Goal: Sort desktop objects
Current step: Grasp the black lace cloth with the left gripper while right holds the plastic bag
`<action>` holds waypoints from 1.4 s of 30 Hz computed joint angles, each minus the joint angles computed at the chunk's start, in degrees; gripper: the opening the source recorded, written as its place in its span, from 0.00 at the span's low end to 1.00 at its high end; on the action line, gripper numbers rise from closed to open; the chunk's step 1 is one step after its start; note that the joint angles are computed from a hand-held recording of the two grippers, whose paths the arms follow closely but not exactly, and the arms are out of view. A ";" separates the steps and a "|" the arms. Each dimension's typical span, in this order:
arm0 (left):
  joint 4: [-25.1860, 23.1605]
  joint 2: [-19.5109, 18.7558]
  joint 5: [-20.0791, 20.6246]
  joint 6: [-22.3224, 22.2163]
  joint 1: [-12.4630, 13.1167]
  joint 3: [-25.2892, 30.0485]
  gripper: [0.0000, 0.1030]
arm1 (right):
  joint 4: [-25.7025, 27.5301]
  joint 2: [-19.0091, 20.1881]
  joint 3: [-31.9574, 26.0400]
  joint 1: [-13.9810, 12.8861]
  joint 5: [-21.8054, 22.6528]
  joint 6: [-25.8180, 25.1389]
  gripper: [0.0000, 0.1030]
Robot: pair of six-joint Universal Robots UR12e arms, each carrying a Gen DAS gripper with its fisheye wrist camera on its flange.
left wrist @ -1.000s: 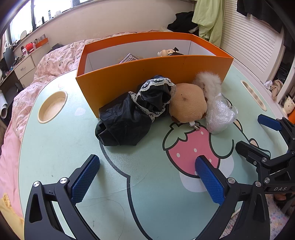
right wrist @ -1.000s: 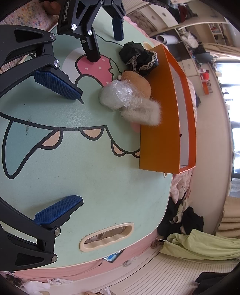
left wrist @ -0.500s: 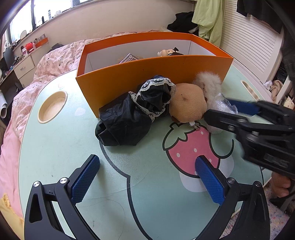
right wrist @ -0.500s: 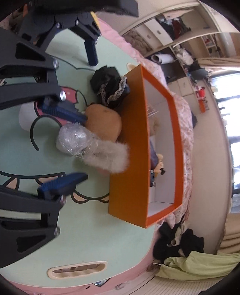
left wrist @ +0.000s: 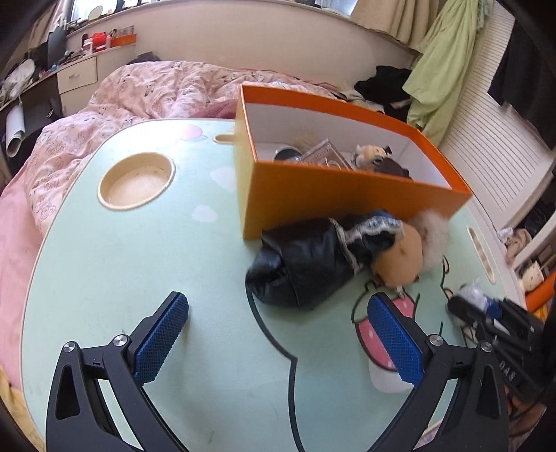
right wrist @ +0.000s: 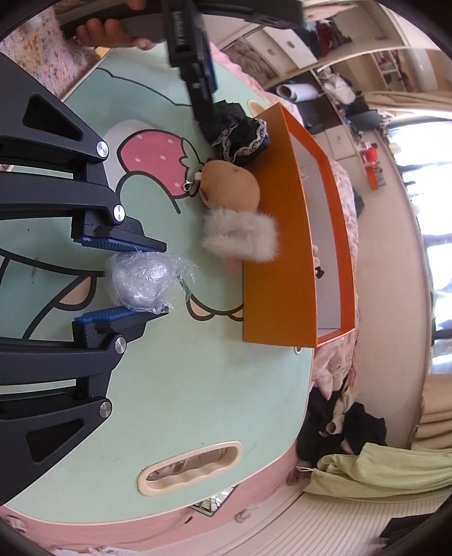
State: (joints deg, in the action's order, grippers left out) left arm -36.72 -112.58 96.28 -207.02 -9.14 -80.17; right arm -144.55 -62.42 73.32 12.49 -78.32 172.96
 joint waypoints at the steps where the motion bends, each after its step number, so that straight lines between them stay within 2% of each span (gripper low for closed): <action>1: 0.59 -0.21 0.32 -0.21 0.05 0.26 1.00 | -0.09 0.08 0.00 0.19 -0.27 -0.33 0.26; 4: 3.10 -1.15 -1.08 1.51 0.54 1.37 1.00 | -0.51 0.26 0.25 0.14 0.02 -0.38 0.26; 7: 1.45 -2.41 -2.36 6.24 0.50 3.60 0.91 | -1.15 0.05 1.03 0.05 0.74 0.22 0.26; 9: 0.03 -2.90 -3.26 7.98 0.55 4.61 0.62 | -1.39 0.02 1.25 0.01 0.89 0.29 0.26; 12: 1.69 -2.31 -4.54 8.31 0.69 3.30 0.51 | -1.44 0.00 1.32 0.00 0.93 0.31 0.26; 14: 2.89 -1.51 -4.46 8.96 0.69 1.87 0.48 | -1.51 -0.06 1.43 0.00 1.00 0.37 0.26; 17: 3.61 -0.27 -3.37 10.12 0.51 -0.04 0.48 | -1.51 -0.06 1.43 -0.02 0.99 0.33 0.26; 22: 5.19 2.46 -5.12 11.73 0.39 -4.22 0.48 | -1.51 -0.05 1.43 -0.03 1.03 0.34 0.26; 25: 5.45 2.08 -1.41 13.70 -0.79 -4.50 0.53 | -1.51 -0.05 1.43 -0.03 1.03 0.34 0.26; 26: 5.65 1.55 0.92 14.93 -1.43 -4.18 0.60 | -1.54 -0.05 1.44 -0.05 1.10 0.33 0.26; 27: 5.00 0.97 3.43 16.12 -2.12 -3.54 0.75 | -1.54 -0.05 1.44 -0.05 1.10 0.33 0.26; 29: 4.12 0.36 4.01 17.11 -2.50 -2.71 0.91 | -1.53 -0.05 1.44 -0.04 1.10 0.38 0.26; 31: 3.94 0.31 2.72 17.33 -2.25 -2.60 0.91 | -1.53 -0.05 1.43 -0.04 1.09 0.34 0.26; 37: 2.25 -0.49 3.52 16.01 -2.13 -1.00 0.91 | -1.53 -0.10 1.47 0.01 0.69 -0.01 0.26; 41: 2.29 -0.91 2.98 16.70 -2.29 -0.53 0.90 | -1.55 -0.10 1.47 0.01 0.89 0.14 0.26; 42: 2.90 -0.78 2.95 16.97 -2.34 -0.83 0.80 | -1.55 -0.10 1.47 0.01 0.89 0.14 0.26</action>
State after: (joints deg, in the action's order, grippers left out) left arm -33.82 -113.36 99.23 -190.05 -11.47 -81.01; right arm -146.10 -62.52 74.79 12.51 -77.43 173.10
